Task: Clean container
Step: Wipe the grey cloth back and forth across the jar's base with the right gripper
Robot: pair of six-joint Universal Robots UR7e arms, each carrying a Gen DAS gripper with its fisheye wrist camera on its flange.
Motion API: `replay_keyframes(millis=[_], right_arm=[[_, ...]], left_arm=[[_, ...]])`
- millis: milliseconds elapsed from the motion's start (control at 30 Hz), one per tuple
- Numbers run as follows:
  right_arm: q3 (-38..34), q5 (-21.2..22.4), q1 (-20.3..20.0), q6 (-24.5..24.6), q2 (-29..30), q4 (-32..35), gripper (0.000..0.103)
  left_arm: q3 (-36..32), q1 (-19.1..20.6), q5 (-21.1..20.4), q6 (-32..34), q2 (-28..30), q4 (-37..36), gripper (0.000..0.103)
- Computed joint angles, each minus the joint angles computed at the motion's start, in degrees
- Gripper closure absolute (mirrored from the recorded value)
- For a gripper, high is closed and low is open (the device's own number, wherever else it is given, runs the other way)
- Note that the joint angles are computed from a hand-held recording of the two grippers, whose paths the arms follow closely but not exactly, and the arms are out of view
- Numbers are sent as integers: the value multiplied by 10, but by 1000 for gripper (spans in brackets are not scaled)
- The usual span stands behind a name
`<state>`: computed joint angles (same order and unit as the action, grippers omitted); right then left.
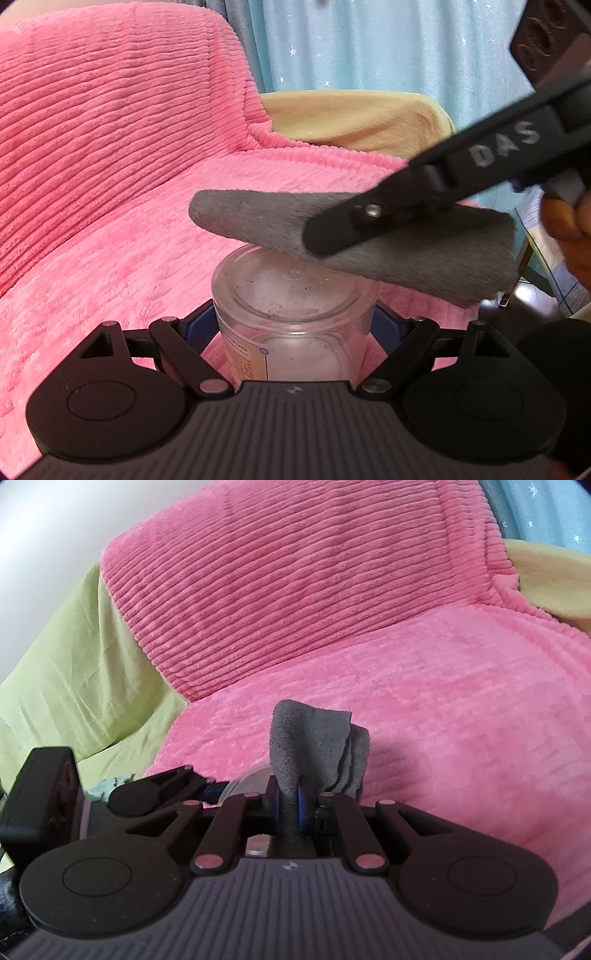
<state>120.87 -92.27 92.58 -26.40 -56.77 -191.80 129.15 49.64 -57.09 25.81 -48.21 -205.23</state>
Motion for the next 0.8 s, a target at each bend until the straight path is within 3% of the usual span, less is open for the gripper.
replay_keyframes(millis=[800], right_arm=[[-10, -3, 16, 4, 15, 5, 97]], left_arm=[[10, -10, 7, -12, 3, -7, 18]])
